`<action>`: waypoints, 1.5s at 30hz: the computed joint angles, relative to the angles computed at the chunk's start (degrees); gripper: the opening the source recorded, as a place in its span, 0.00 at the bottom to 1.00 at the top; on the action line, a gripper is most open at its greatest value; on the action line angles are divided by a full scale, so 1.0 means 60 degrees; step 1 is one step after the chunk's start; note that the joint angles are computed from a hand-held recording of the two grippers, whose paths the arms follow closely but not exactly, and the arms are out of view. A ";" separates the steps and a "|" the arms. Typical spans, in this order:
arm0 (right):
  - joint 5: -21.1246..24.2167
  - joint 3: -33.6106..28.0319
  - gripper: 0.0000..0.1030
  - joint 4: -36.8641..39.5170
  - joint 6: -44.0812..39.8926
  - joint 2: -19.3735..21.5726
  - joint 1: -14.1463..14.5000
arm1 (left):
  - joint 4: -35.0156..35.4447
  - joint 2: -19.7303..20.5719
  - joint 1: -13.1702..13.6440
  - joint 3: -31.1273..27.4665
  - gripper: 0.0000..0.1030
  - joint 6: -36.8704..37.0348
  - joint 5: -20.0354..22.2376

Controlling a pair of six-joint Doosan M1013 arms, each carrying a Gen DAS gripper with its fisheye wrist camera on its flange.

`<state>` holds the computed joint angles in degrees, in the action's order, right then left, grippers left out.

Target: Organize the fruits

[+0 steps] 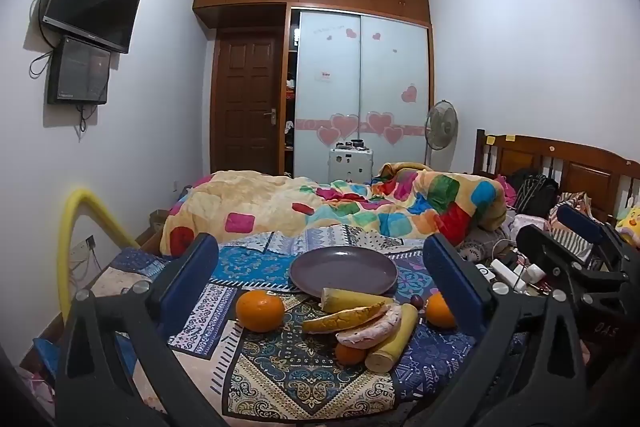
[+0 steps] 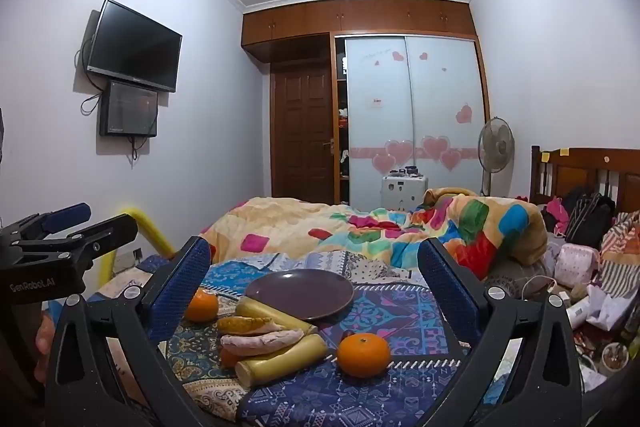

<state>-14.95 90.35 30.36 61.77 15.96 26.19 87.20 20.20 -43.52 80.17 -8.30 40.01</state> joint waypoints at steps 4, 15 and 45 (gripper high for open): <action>0.0042 -0.0015 1.00 0.0022 -0.0032 0.0004 -0.0007 | 0.0064 0.0034 -0.0018 -0.0056 1.00 0.0152 0.0163; 0.0048 -0.0102 1.00 0.0403 -0.0392 0.0084 0.0037 | -0.0120 0.0162 0.0027 -0.0182 1.00 0.0356 0.0125; 0.0295 -0.0132 1.00 -0.0695 0.0952 0.0105 -0.0095 | 0.0028 0.0196 0.0089 -0.0198 1.00 0.0181 0.0129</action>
